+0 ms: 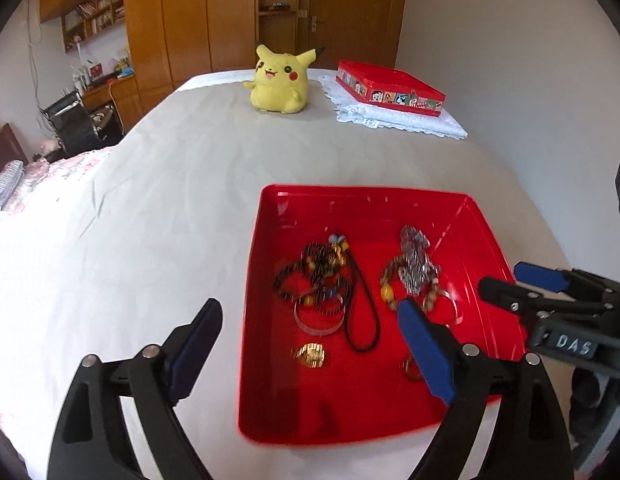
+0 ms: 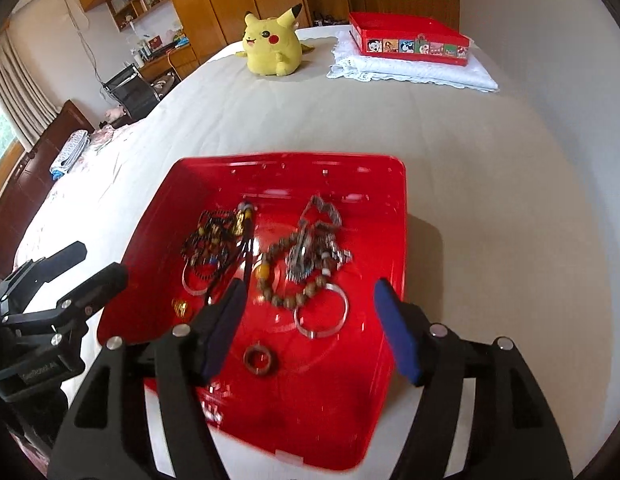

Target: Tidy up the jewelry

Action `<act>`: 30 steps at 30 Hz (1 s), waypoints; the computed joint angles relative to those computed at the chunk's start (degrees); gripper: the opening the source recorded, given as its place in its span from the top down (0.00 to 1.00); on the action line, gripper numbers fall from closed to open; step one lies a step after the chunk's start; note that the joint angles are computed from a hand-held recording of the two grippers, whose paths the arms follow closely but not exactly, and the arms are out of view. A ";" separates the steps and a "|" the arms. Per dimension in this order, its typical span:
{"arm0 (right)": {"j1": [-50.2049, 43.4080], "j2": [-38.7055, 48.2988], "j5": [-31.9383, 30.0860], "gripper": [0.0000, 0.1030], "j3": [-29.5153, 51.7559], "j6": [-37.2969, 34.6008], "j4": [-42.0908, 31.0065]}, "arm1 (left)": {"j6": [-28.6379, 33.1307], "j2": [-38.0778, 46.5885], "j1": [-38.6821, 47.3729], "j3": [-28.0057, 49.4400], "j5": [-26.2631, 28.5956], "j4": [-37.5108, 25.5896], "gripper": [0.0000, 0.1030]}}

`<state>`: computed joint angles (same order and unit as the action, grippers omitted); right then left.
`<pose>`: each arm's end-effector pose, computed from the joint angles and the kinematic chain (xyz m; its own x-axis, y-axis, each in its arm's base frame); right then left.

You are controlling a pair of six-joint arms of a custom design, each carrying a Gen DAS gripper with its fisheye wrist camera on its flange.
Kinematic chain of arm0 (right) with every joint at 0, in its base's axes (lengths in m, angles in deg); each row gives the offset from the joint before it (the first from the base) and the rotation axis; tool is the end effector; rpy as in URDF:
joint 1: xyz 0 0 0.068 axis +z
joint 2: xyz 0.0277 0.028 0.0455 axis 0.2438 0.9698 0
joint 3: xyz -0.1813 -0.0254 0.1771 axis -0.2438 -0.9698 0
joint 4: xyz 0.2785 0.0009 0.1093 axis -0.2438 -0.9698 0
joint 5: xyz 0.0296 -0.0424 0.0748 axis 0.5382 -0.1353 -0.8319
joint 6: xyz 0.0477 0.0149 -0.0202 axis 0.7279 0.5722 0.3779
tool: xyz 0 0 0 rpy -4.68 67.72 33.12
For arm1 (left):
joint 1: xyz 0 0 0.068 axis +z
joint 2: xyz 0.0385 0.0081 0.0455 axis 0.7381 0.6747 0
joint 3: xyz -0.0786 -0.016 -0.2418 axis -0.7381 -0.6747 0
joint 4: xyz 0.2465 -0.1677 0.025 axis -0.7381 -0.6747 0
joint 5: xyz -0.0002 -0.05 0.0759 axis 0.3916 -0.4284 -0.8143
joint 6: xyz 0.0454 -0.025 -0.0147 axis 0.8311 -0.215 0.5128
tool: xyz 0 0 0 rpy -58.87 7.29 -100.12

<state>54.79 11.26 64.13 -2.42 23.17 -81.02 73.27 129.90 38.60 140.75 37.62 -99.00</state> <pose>0.1804 0.1412 0.2682 -0.8286 0.2143 -0.5173 0.1378 0.9735 0.1826 0.2038 -0.0383 0.2927 -0.7277 0.2921 -0.6206 0.3900 0.9205 -0.0240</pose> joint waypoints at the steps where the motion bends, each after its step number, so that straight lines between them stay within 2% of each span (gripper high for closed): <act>1: 1.18 -0.66 0.73 0.31 -0.09 1.06 -0.83 | 0.22 -1.23 0.36 -0.46 0.15 -0.74 0.13; 11: 13.14 -3.30 7.32 0.15 0.71 11.32 -6.84 | 3.09 -12.82 3.08 -3.20 2.00 -8.33 0.13; 21: 22.09 -1.74 10.51 0.10 2.66 20.17 -11.96 | 7.09 -20.88 7.88 -3.33 3.24 -16.84 0.10; 26: 23.73 -2.12 8.85 0.08 1.72 24.45 -13.70 | 11.59 -19.99 12.97 -2.87 6.18 -21.42 0.09; 30: 24.12 -1.71 7.55 0.07 1.46 25.77 -14.33 | 11.66 -18.11 12.92 -2.12 6.08 -21.94 0.09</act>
<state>78.90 9.55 71.68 -0.97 48.94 -95.35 84.93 111.79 51.52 138.63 43.70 -120.94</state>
